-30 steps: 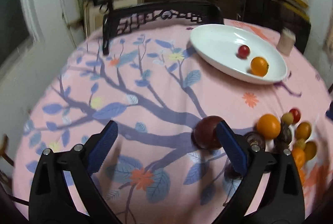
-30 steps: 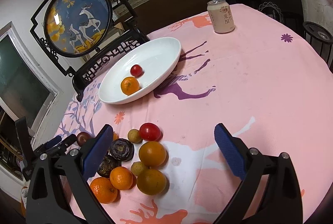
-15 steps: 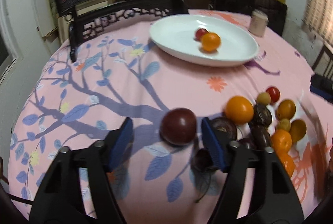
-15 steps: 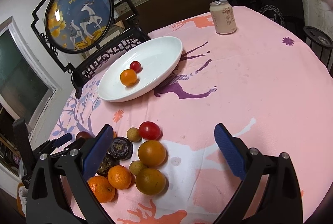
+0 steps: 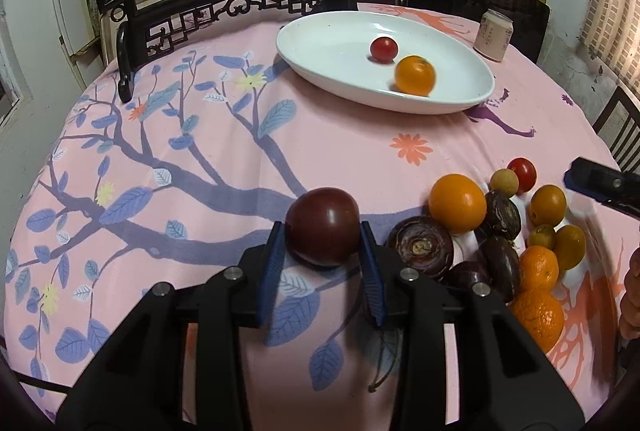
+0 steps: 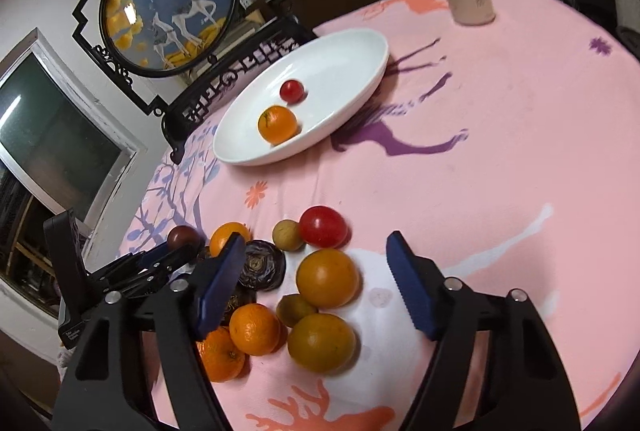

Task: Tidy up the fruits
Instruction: 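Grasp the red tomato with the right gripper while the left grasps a dark plum, then place the tomato and plum on the white plate, opening both grippers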

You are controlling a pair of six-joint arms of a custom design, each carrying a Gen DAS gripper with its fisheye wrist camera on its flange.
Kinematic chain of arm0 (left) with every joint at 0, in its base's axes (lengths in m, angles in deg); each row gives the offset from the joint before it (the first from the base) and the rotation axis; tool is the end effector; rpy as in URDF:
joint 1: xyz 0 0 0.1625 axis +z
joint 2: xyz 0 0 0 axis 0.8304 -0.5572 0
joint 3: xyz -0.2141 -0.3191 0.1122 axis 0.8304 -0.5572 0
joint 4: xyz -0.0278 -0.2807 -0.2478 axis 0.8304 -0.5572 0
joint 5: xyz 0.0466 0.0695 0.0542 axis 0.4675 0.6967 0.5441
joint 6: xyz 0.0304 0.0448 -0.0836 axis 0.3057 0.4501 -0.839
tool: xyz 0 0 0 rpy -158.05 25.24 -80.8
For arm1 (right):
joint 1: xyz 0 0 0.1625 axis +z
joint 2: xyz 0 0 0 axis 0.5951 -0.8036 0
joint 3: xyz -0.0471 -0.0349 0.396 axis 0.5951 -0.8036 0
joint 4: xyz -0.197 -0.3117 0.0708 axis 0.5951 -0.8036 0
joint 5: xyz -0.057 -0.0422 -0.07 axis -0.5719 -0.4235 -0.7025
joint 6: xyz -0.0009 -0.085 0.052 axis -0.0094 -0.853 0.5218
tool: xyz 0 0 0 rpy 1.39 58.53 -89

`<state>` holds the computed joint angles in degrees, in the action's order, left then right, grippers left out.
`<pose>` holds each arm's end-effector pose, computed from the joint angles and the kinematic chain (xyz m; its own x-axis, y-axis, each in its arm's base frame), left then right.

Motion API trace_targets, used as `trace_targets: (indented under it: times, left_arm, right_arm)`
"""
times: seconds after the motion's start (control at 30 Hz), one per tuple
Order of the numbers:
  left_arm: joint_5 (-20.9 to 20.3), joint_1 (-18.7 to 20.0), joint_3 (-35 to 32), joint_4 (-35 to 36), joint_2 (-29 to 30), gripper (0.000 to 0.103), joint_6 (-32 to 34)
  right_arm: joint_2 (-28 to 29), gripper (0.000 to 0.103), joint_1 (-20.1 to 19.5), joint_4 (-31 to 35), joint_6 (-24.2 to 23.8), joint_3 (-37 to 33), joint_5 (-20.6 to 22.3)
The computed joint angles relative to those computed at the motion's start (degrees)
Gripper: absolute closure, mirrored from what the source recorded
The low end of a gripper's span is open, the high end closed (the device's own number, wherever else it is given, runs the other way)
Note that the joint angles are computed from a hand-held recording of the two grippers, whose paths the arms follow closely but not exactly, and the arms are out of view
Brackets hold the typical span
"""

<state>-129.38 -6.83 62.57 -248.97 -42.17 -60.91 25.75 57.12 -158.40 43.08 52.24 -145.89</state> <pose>-0.1465 -0.4927 0.1505 -0.7092 0.1398 -0.6911 0.5229 0.7617 -0.3826 0.1499 -0.4955 0.1505 -0.9618 -0.1364 0.2372 -0.2485 0.7985 -0.5484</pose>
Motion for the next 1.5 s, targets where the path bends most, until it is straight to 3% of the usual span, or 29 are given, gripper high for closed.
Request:
trace_targets:
  times: [0.2, 0.33, 0.4, 0.57, 0.7, 0.8, 0.97, 1.1, 1.13, 1.2, 1.23, 1.3, 1.5]
  left_arm:
    - [0.28, 0.07, -0.54, 0.14, 0.39, 0.066, -0.13]
    - [0.27, 0.17, -0.79, 0.15, 0.53, 0.066, 0.05]
    - [0.15, 0.29, -0.95, -0.16, 0.69, 0.066, 0.33]
    - [-0.46, 0.64, -1.25, -0.95, 0.83, 0.066, 1.10]
    - [-1.69, 0.65, -1.70, -2.05, 0.24, 0.066, 1.27]
    - [0.02, -0.04, -4.94, -2.42, 1.55, 0.066, 2.61]
    - [0.67, -0.12, -13.22, -2.38, 6.13, 0.066, 6.20]
    - [0.22, 1.26, -19.86, -2.61, 11.23, 0.064, 8.16]
    - [0.29, 1.53, -20.65, -3.00, 12.02, 0.059, 8.37]
    - [1.02, 1.92, -21.57, -3.41, 13.05, 0.048, 9.12]
    - [1.22, 2.11, -21.59, -3.90, 13.14, 0.047, 9.63]
    - [0.58, 2.43, -21.20, -3.53, 12.39, 0.045, 8.90]
    - [1.19, 2.26, -17.42, -5.51, 9.45, 0.039, 7.36]
  right_arm:
    - [3.05, 0.056, 1.43, 3.15, -1.13, -4.37, -2.71]
    - [5.29, 0.060, 1.54, 4.84, -0.92, -7.38, -5.69]
    - [4.82, 0.068, 0.22, 6.37, 0.43, -7.67, -3.27]
    - [3.60, 0.071, -1.10, 8.13, 1.99, -7.01, -0.66]
    - [2.46, 0.071, -1.06, 3.90, 2.07, -5.08, 0.32]
    - [1.62, 0.071, -0.35, 0.31, 2.47, -4.58, 2.03]
    - [4.30, 0.071, 2.84, 1.57, 2.18, -11.51, -0.38]
    - [8.83, 0.070, 3.22, 4.83, 2.88, -18.58, -0.53]
    - [9.68, 0.069, 2.95, 5.53, 2.88, -19.71, -0.30]
    - [10.36, 0.047, 2.32, 6.06, 1.98, -20.48, 0.77]
    - [10.89, 0.043, 2.21, 4.44, 1.53, -20.64, 0.68]
    - [11.07, 0.043, 2.06, 1.92, 1.13, -20.35, 0.92]
    - [8.63, 0.043, 1.79, 4.00, 1.93, -17.16, 2.26]
